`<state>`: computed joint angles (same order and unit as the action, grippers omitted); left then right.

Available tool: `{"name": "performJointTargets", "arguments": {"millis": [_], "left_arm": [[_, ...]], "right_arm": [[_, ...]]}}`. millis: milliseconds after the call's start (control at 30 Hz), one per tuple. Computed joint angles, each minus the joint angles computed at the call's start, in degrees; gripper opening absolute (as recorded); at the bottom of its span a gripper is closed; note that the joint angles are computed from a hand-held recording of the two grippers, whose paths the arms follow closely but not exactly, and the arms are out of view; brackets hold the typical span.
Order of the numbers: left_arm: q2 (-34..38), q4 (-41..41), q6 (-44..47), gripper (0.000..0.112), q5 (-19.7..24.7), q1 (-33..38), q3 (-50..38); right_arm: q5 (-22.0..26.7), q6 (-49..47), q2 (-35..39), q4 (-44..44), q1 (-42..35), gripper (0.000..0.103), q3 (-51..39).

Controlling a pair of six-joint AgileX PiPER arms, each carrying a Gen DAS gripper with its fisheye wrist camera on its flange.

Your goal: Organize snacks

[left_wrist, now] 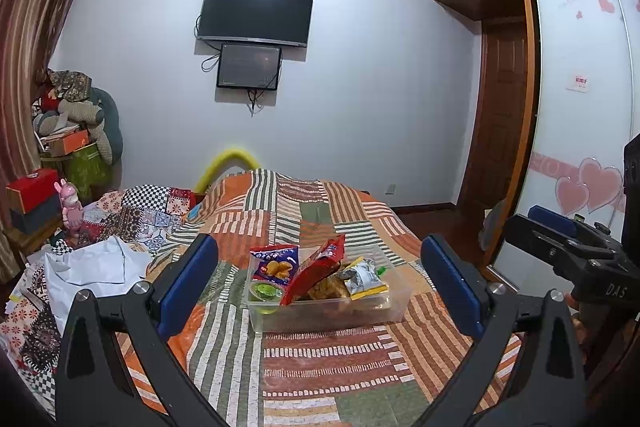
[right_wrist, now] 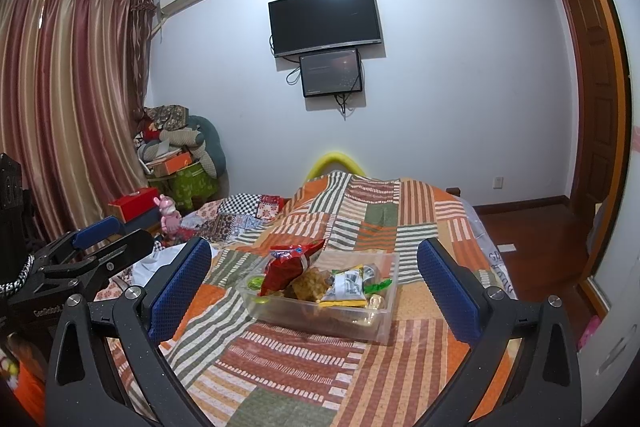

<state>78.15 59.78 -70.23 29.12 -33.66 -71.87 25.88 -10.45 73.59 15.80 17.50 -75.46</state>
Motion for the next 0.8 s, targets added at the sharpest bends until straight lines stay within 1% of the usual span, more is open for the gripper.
{"name": "performJointTargets", "arguments": {"millis": [167,300,400,567,800], "left_arm": [[-0.3,-0.2,-0.1,0.103,-0.5,0.3,0.2],[-0.1,-2.2,1.9,0.103,-1.1,0.6,-0.2],[0.0,-1.7,1.4,0.103,-0.6,0.4,-0.2],[-0.2,-2.5,2.6,0.103,-1.5,0.7,-0.1],[0.1,-0.8,1.1,0.103,-0.4,-0.1,-0.2]], "right_arm": [[0.0,0.3,-0.5,-0.1,0.2,0.103,0.2],[-0.2,2.0,-0.4,-2.0,0.8,0.103,0.0],[-0.2,2.4,-0.5,-2.3,1.0,0.103,0.0],[-0.1,2.9,-0.4,-2.6,1.1,0.103,-0.1],[0.2,4.4,-0.3,-3.8,1.6,0.103,-0.5]]}}
